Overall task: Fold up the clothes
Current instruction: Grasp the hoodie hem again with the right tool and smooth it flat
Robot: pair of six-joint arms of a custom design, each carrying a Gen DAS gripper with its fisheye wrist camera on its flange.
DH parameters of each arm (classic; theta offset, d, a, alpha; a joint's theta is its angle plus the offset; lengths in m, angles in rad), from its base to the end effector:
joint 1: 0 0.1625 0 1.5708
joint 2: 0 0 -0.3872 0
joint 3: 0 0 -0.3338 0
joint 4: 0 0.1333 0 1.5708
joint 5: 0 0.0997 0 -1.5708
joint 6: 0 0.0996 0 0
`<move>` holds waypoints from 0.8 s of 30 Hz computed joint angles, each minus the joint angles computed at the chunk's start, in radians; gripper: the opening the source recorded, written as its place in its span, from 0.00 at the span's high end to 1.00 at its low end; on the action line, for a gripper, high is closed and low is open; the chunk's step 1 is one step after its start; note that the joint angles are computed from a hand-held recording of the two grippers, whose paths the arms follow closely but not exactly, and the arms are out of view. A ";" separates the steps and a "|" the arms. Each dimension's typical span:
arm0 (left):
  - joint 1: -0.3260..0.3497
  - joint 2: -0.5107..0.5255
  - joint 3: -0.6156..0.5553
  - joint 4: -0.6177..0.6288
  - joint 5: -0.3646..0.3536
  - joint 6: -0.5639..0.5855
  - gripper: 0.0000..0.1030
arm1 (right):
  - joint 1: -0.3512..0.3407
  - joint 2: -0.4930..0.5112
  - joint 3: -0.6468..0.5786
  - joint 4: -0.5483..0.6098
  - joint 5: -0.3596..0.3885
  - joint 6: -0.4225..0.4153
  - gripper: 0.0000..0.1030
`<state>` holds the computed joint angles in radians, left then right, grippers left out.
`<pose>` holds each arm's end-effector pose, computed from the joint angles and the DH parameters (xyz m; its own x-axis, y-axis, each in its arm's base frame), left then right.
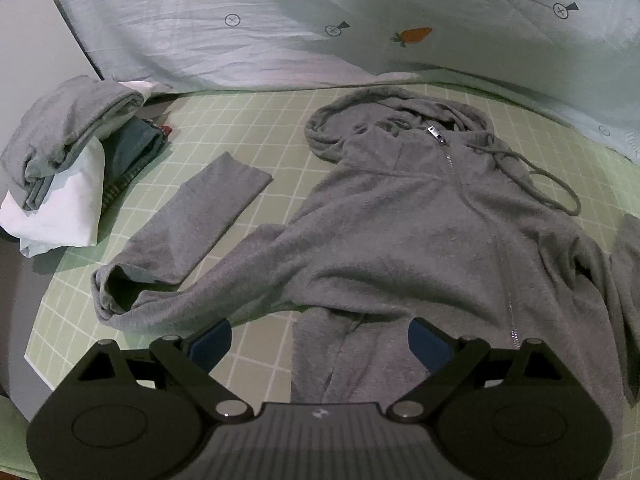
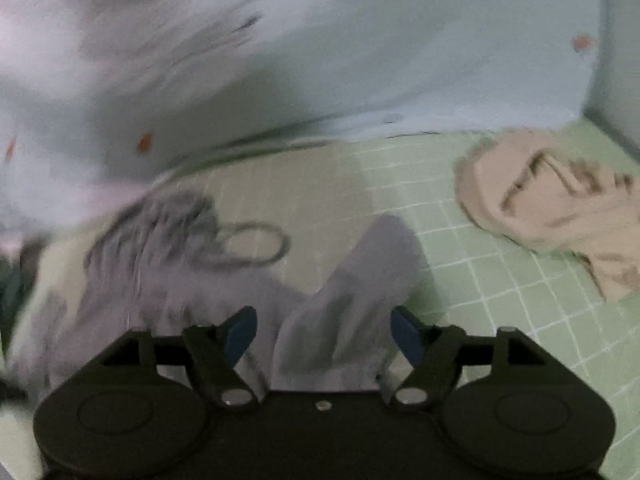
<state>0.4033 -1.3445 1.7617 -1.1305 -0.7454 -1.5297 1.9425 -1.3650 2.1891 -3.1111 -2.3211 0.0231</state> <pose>-0.2926 -0.3493 0.2850 -0.5913 -0.2220 -0.7753 0.2694 0.8518 -0.4493 0.2167 -0.3758 0.3070 -0.8502 0.1676 0.4990 -0.2544 0.6991 -0.6682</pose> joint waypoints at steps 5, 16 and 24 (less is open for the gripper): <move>0.007 0.015 -0.012 0.019 -0.014 -0.004 0.08 | -0.075 0.013 -0.016 -0.080 0.026 0.020 0.28; 0.001 0.046 -0.040 0.043 -0.013 -0.001 0.08 | -0.223 0.058 -0.047 -0.058 0.146 0.015 0.92; 0.001 0.056 -0.024 -0.041 -0.003 0.070 0.08 | -0.062 0.066 0.035 -0.629 -0.241 -0.335 0.93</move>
